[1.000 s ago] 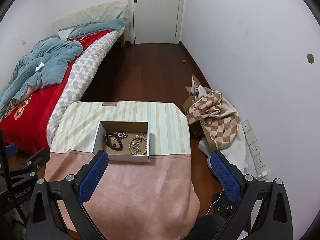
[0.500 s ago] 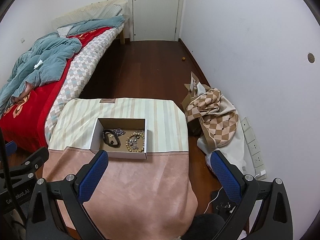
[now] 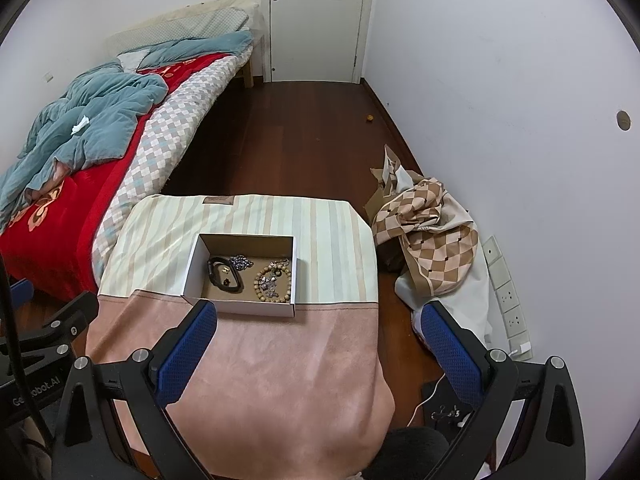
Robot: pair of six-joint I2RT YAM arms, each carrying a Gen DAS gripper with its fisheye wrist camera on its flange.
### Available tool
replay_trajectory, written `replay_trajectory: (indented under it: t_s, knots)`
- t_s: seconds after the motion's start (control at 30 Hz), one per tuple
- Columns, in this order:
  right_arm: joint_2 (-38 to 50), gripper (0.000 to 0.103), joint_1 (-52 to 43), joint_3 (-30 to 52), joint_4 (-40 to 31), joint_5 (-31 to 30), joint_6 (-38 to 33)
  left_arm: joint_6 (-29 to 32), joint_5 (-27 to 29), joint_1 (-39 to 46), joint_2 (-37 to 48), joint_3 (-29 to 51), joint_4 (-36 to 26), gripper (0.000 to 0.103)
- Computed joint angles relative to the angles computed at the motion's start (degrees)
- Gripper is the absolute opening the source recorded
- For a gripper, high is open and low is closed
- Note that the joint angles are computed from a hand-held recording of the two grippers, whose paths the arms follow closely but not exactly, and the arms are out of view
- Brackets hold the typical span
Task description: Organize jewelry
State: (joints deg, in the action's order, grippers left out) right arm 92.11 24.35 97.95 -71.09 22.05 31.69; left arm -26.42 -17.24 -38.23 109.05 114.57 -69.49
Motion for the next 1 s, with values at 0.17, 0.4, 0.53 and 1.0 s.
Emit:
replay_trajectory:
  t_s: [0.17, 0.4, 0.53, 1.0]
  knots:
    - [-0.5, 0.103, -0.1, -0.4, 0.0, -0.3, -0.3, 0.0, 0.1, 0.0, -0.6, -0.6, 0.2, 0.103]
    - [-0.8, 0.103, 0.0, -0.5, 0.0, -0.3, -0.3, -0.2, -0.5, -0.2, -0.8, -0.7, 0.2, 0.103]
    - [-0.9, 0.103, 0.3, -0.4, -0.1, -0.2, -0.1, -0.4, -0.9, -0.5, -1.0, -0.4, 0.0, 0.103]
    - [-0.7, 0.103, 0.7, 0.1, -0.3, -0.1, 0.3, -1.1, -2.0, -0.9, -0.4, 1.2, -0.9, 0.103]
